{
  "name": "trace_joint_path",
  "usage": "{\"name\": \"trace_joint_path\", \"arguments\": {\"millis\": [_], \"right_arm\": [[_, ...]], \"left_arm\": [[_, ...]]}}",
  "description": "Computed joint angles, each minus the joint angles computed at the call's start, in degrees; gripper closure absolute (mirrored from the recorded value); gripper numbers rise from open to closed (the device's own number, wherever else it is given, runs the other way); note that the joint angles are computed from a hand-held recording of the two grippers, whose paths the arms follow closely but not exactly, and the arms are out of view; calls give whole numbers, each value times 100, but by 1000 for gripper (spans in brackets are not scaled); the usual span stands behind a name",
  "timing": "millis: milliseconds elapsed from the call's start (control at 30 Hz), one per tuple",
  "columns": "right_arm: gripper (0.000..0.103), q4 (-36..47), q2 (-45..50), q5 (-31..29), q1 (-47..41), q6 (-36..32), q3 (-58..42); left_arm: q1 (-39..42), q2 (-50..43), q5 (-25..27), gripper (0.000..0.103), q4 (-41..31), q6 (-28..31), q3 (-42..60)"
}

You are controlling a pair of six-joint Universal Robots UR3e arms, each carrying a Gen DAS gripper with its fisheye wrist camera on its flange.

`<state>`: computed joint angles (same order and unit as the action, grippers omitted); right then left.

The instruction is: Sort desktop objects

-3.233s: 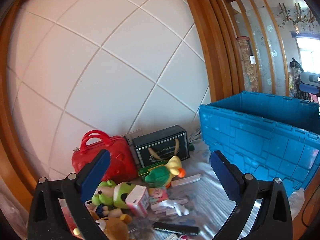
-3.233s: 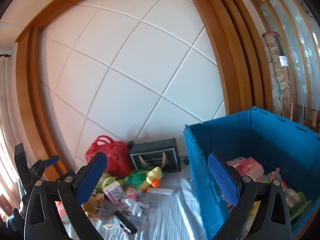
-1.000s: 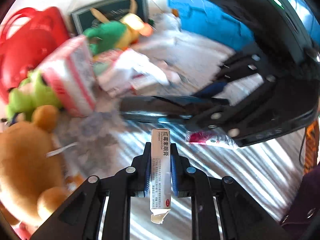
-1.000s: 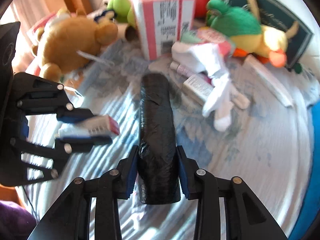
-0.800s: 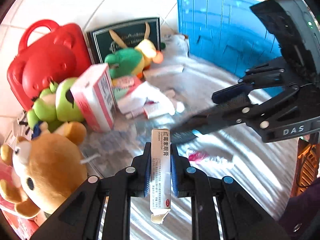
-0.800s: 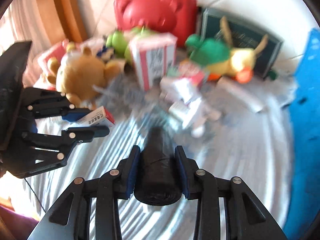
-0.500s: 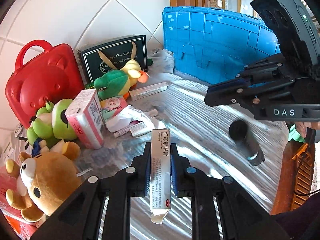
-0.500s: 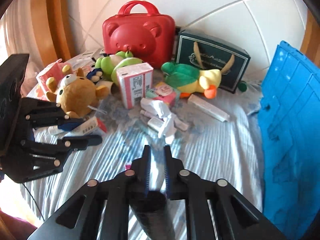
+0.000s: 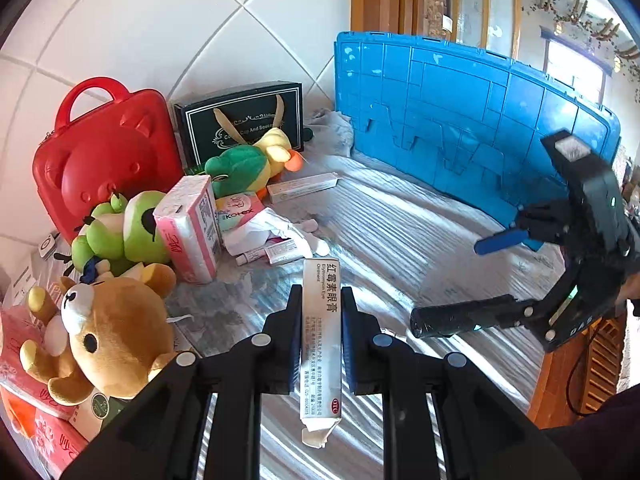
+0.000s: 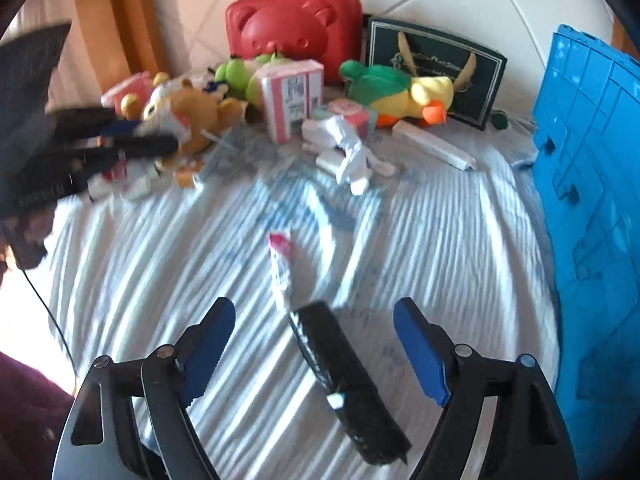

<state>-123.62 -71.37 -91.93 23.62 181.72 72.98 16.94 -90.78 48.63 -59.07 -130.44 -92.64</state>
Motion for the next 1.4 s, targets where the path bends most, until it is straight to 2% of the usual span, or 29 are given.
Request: {"name": "trace_joint_path", "arguments": {"millis": [100,267,367,500,533,600,733,900,1033,1133,1267,1400], "right_arm": [[39,-5,-196,149,-195,-140,571],[39,-318,-459,667,-586,-752,1555],[41,-499,-397,958,-745,-1067,1802],[54,-632,-18,534,-496,-1175,1597],[60,-474,35,556,-489,-1170,1452],[66,-311,72,575,-508,-1211,1302],[68,-358,-260,920,-722,-995,1458],[68,-327,-793,768,-733,-528,1354],[68,-103,-1195,598,-674,49,831],[68,56,-1543,160,-491,491,272],[68,369,-1997,-525,-336,838,-564],[68,767,-2458,-1083,-530,882,-1266]], "left_arm": [[-124,43,108,86,151,-354,-64],[-492,274,523,86,349,-887,-270],[-792,340,871,86,518,-1284,-356],[-1107,366,1205,86,782,-1784,-494],[-1155,380,1245,86,863,-1886,-549],[-1231,423,1302,86,1043,-2071,-667],[-1253,516,1310,86,1220,-2141,-775],[-1177,581,1132,86,1103,-2067,-542],[-1106,645,878,86,710,-1850,-20],[-1200,517,649,86,523,-1736,602],[-1544,91,198,86,305,-1876,1678],[-2452,-819,329,86,153,-2398,3362]]}}
